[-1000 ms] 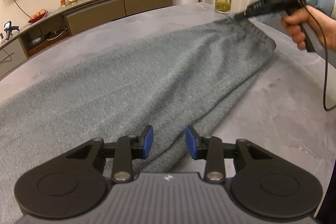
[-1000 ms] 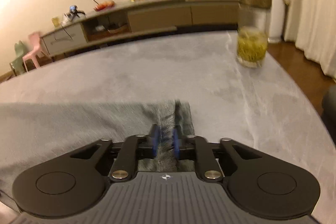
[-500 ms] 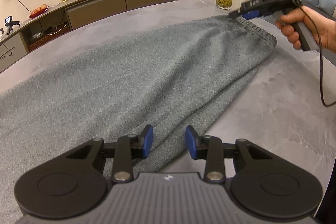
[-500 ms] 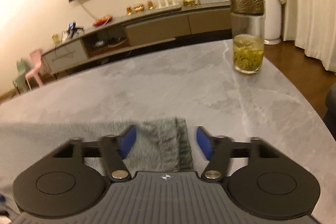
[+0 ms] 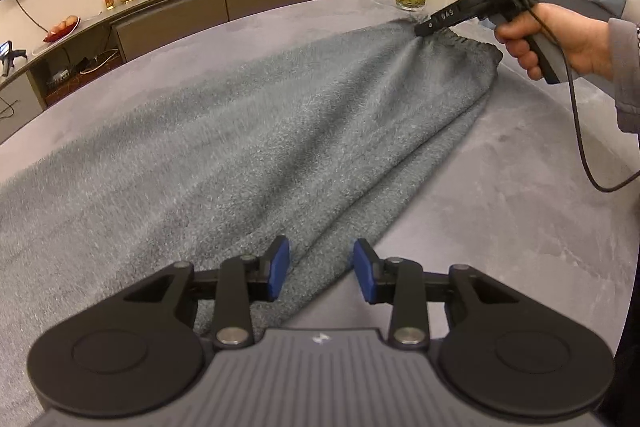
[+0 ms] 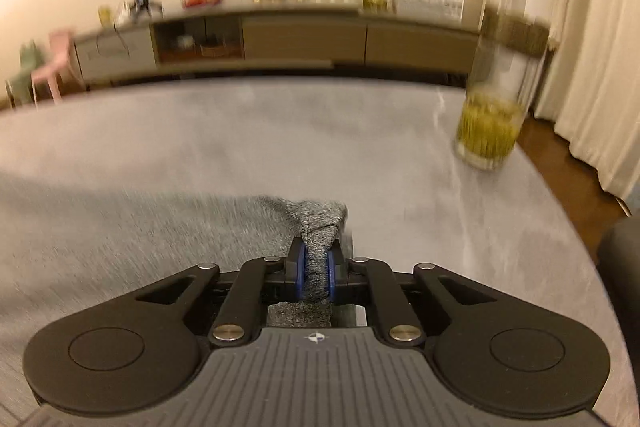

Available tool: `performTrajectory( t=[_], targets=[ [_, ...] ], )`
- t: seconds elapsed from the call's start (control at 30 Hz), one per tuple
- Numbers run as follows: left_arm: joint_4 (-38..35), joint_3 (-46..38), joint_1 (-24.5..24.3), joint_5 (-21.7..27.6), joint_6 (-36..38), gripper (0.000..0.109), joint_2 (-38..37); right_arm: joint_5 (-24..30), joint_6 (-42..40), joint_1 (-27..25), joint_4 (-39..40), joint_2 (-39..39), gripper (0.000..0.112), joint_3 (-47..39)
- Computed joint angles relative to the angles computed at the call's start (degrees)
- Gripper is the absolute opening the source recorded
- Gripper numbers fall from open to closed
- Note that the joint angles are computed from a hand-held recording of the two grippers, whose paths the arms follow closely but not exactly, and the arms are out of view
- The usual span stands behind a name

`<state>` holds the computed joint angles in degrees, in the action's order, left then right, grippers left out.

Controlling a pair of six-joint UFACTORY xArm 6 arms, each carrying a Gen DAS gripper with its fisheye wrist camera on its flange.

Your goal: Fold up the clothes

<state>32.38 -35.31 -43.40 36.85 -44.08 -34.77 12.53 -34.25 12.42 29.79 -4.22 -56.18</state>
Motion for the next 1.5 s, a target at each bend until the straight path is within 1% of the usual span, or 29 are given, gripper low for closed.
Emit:
performTrajectory(
  t=[0.07,0.1,0.13,0.2,0.23,0.3,0.37,0.4,0.43,0.47,0.5,0.53,0.57,0.63,0.73,0.8,0.83,0.9,1.0,1.03,1.1,1.17,1.23,1.3,1.33,1.37,1.4,1.43,1.5],
  targets=[
    [-0.05,-0.02,-0.01,-0.43,0.47,0.035,-0.09,1.32,0.72,-0.88,2.00,-1.10,0.033,0.27],
    [-0.19,0.00,0.08,-0.99,0.73,0.035,-0.21,2.34,-0.06,-1.53,5.19,-2.27,0.054,0.50],
    [0.69,0.28,0.16,-2.03,-0.22,0.035,-0.73,3.49,-2.01,-2.38,10.15,-3.88,0.073,0.94],
    [3.36,0.56,0.71,-4.42,-2.97,0.035,-1.34,7.16,-4.01,-4.37,16.98,-7.54,0.088,2.48],
    [3.32,0.31,1.23,-5.15,-3.34,0.035,-0.80,9.38,-3.19,-5.37,17.67,-9.08,0.088,3.38],
    [2.23,-0.40,1.95,-6.09,-3.39,0.035,0.78,14.11,0.83,-7.07,15.22,-11.27,0.088,4.97],
    [-0.93,-1.10,1.52,-5.56,-1.14,0.035,3.00,17.69,3.51,-7.57,12.13,-12.95,0.087,6.53],
    [-1.65,-1.48,1.24,-5.33,-0.77,0.036,4.17,18.49,4.41,-7.23,10.17,-13.62,0.084,7.31],
    [0.03,-1.83,0.84,-5.17,-1.40,0.037,4.65,18.93,5.45,-6.68,7.91,-14.25,0.072,8.11],
    [-0.24,-2.40,0.64,-4.96,-0.91,0.038,5.17,18.19,6.62,-5.78,5.13,-15.09,0.066,9.15],
    [-1.53,-3.02,0.99,-5.53,-0.35,0.037,5.41,16.37,9.00,-4.58,0.60,-15.92,0.046,10.20],
    [-2.80,-3.64,1.33,-6.11,0.17,0.037,5.64,15.48,10.81,-3.86,-2.60,-16.29,0.037,10.67],
    [-3.43,-4.21,1.86,-7.48,-0.11,0.037,5.52,15.20,11.19,-3.50,-3.39,-16.49,0.033,10.88],
    [-4.20,-6.68,3.15,-9.98,-1.15,0.039,6.12,12.09,12.28,-1.65,-7.67,-17.93,0.019,12.50],
    [-8.93,-12.66,5.68,-13.59,0.32,0.045,9.90,6.40,17.03,1.59,-19.24,-21.93,0.017,15.97],
    [-11.22,-19.40,6.45,-13.67,1.82,0.049,15.47,4.29,22.01,3.66,-29.12,-23.92,0.017,17.50],
    [-14.13,-23.50,6.60,-13.97,5.12,0.055,19.19,3.92,23.89,4.49,-32.89,-24.42,0.016,17.81],
    [-22.14,-31.80,6.40,-12.94,12.39,0.058,26.89,4.07,26.26,4.78,-36.96,-24.38,0.016,18.00],
    [-26.15,-45.08,5.44,-8.20,15.80,0.058,38.41,4.56,29.96,4.73,-42.74,-24.21,0.016,18.22],
    [-27.52,-48.24,5.15,-7.25,16.96,0.058,41.22,4.58,30.42,4.35,-43.40,-23.96,0.016,18.15],
    [-30.36,-54.51,4.60,-5.15,19.58,0.058,46.72,3.15,26.53,3.28,-38.69,-24.00,0.016,18.93],
    [-30.56,-61.61,4.14,-1.63,20.96,0.060,52.47,1.47,20.91,3.49,-32.84,-24.45,0.016,19.78],
    [-29.44,-68.40,3.66,2.55,22.01,0.065,57.85,-0.07,16.17,5.04,-29.62,-25.77,0.016,21.17],
    [-27.28,-74.95,3.09,7.31,22.95,0.065,62.97,-1.12,13.71,6.62,-29.39,-27.05,0.016,22.31],
    [-26.28,-78.80,2.79,9.98,23.53,0.063,65.82,-1.49,12.63,7.34,-29.43,-27.54,0.015,22.77],
    [-25.27,-80.74,2.54,10.61,24.11,0.058,67.79,-1.65,11.10,7.95,-28.81,-27.84,0.015,23.11],
    [-24.34,-80.29,2.68,11.18,22.81,0.033,67.44,-1.63,9.67,8.45,-28.06,-28.04,0.015,23.36],
    [-23.31,-77.89,2.89,9.70,21.46,0.009,66.22,-1.57,8.35,8.80,-27.26,-28.19,0.015,23.56],
    [-21.13,-73.56,3.33,7.08,18.63,0.009,64.03,-1.21,5.86,9.07,-25.17,-28.38,0.015,23.80]
  ],
)
